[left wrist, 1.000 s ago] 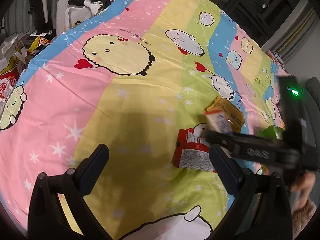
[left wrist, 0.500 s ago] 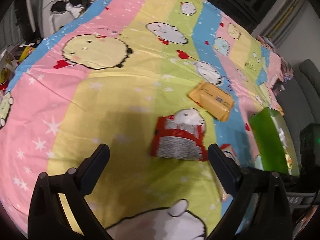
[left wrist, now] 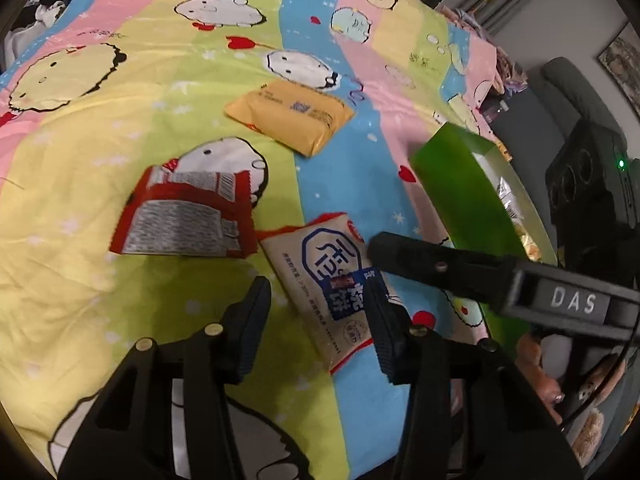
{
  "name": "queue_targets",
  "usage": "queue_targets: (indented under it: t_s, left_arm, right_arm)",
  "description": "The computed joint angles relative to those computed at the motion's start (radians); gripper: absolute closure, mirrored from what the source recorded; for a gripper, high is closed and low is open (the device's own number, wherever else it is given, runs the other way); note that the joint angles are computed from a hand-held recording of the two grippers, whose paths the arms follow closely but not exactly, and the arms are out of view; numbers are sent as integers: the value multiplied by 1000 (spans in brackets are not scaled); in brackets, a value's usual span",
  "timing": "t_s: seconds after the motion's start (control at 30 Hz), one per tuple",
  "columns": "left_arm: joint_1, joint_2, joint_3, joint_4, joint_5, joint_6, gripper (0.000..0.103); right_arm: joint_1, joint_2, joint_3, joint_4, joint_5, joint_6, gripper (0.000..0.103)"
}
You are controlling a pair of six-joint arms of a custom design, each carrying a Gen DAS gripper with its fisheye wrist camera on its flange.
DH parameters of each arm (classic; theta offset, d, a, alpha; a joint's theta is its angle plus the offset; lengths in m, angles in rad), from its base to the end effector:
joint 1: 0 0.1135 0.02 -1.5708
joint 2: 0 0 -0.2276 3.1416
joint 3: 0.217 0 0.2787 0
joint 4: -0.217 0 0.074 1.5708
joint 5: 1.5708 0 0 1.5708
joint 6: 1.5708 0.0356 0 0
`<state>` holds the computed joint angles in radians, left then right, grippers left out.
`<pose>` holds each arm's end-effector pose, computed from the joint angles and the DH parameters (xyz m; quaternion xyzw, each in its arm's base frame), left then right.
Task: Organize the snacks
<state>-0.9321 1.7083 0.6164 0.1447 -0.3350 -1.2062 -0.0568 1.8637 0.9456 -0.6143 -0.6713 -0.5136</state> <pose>0.1839 -0.2280 0.0377 -0.1789 0.9227 -0.1889 0.2846 0.3034 0.0049 0.0498 -0.2199 0.9181 0.3109 0.1100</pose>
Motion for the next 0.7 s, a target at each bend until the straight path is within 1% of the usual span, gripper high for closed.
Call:
queue_targets:
  t_s: [0.13,0.17,0.2,0.23,0.3,0.4,0.5,0.6,0.7]
  left_arm:
    - [34,74,63,-1,59,47,57]
    - [34,90,79,-9,53,43,59]
    - [29,97,93,-25,35,46,62]
    - [23,109,110,-42,23,51,67]
    - [12,122,143,-83,-2,56,69]
    - [-1,119,173,-119,-33,54,69]
    - [-24,87,218,-184,-87,73,71]
    - [-49,75,286,-233,-149,119,71]
    - [-71,97,381,-278,-195,180,71]
  right_arm:
    - [37,53,19,7,29,15,46]
    - [46,53,12,19,33,19,46]
    - [48,49,7,25,30,19,46]
    - [49,50,7,24,26,13,46]
    - [48,53,4,35,28,13,46]
    - [32,26,-6,31,29,9,47]
    - [-18,-44,-22,4,-12,-21,48]
    - [-92,-105,-16,-47,-73,-58,48]
    - [-170,-146,4,-96,-121,-101,48]
